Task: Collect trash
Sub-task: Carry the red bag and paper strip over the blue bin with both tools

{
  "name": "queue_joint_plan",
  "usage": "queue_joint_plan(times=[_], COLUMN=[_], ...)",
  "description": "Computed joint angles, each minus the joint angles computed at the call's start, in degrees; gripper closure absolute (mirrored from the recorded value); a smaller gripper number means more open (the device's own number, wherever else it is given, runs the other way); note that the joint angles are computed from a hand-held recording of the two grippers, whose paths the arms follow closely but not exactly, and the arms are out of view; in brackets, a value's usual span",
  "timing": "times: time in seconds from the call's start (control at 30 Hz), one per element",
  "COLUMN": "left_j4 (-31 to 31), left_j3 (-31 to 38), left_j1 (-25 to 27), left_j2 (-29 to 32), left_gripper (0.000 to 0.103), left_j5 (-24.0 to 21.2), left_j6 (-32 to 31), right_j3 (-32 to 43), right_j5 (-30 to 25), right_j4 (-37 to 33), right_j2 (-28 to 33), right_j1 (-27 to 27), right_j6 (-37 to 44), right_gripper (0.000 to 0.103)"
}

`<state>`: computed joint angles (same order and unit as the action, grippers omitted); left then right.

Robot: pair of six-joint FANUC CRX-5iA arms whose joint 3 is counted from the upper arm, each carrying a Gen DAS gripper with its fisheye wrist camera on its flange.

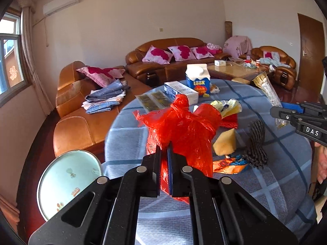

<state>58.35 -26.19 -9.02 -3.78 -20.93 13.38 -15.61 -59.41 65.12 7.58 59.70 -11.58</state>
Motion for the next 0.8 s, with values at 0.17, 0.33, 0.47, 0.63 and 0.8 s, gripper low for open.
queue_joint_plan(times=[0.17,0.33,0.47,0.63,0.8], left_j4=[1.8,-1.4,-7.4,-16.5,-14.5], left_j3=[-1.4,-2.1,-0.8,1.7,1.2], left_j1=[0.1,1.0,3.5,7.2,8.4], left_j2=[-1.5,-2.4,-1.9,-1.2,-1.9], left_gripper=[0.099,0.099,0.099,0.099,0.099], left_j5=[3.5,9.0,10.1,9.2,11.6], left_j6=[-0.6,2.7,9.7,20.0,19.5], right_j3=[3.5,9.1,13.5,19.1,26.3], right_j5=[4.4,9.3,13.2,16.9,18.3], right_j4=[0.8,1.0,0.3,-1.8,-6.6], right_j2=[2.6,6.9,10.3,14.7,19.4], right_j1=[-1.7,-3.8,-5.3,-6.6,-7.1], right_j6=[2.8,7.0,9.8,14.3,21.4], right_gripper=[0.077,0.077,0.077,0.077,0.077])
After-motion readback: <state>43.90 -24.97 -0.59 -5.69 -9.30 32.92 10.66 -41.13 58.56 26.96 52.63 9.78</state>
